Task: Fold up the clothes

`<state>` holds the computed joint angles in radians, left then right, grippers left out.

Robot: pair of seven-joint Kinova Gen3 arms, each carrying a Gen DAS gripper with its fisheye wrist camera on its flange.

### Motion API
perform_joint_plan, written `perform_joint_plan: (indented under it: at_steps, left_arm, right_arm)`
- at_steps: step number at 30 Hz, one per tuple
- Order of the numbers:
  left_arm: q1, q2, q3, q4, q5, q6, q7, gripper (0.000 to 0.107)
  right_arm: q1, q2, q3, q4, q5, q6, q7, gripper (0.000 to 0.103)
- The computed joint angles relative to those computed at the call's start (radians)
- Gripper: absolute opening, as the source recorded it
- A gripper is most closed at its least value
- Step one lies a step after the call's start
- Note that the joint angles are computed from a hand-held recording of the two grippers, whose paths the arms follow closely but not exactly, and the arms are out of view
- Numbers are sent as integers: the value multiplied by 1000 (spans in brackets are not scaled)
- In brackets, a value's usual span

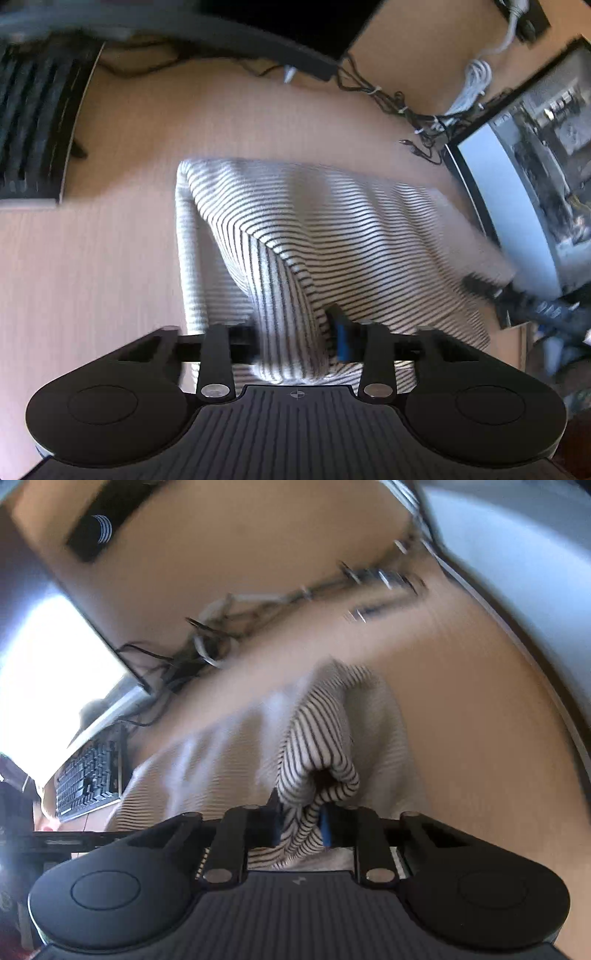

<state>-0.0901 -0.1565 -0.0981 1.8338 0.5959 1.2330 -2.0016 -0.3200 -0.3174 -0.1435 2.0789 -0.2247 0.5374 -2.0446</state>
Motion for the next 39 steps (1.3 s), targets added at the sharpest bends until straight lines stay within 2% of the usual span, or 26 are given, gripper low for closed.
perform_joint_plan:
  at_steps: [1,2,8,11,14,15,20,23,24,26,27,28,32,35,36,39]
  left_arm:
    - [7,-9,-10,-7,5,10,-7,25]
    - [15,-21,-35,-14,26,32,-30,25]
    - [2,-104,-67,-12,65,140,-91,25]
    - [3,-108,-50,39,28,121,-73,25]
    - [-7,-95,-43,93,5,79,-60,27]
    - [-6,-90,-60,101,20,77,-70,27]
    - [-14,-95,-65,72,38,61,-64,26]
    - [-9,-102,-67,57,21,52,-64,27]
    - [-20,-106,-45,56,-11,35,-47,30]
    - [-26,-113,-9,56,-80,-1,-3,42]
    - [-13,-118,-8,56,-93,-14,20,48]
    - [-8,-121,-7,60,-97,-26,33,49]
    - [19,-146,-38,44,-93,-29,9,51]
    - [37,-123,-97,35,-25,24,-46,70]
    - [31,-115,-89,40,-24,23,-47,74]
    - [22,-99,-43,56,-52,-4,-14,73]
  right_arm:
    - [-8,-14,6,-14,6,8,19,16]
    - [-18,-31,14,-28,9,22,41,16]
    - [-21,-95,29,-40,4,118,96,16]
    - [7,-91,-2,3,6,142,68,16]
    - [33,-66,-69,51,38,114,16,17]
    - [37,-68,-86,64,48,93,-1,17]
    - [18,-83,-101,51,67,68,-40,17]
    - [27,-68,-138,23,115,96,-57,19]
    - [36,-62,-155,19,137,112,-72,22]
    - [51,-51,-181,16,179,138,-102,35]
    - [60,-52,-194,11,202,154,-121,47]
    - [68,-60,-206,4,227,172,-139,53]
    - [86,-97,-229,-24,310,216,-172,58]
    - [68,-116,-184,-24,295,187,-155,59]
    - [68,-113,-177,-23,287,172,-155,60]
    - [61,-70,-176,-18,269,140,-153,61]
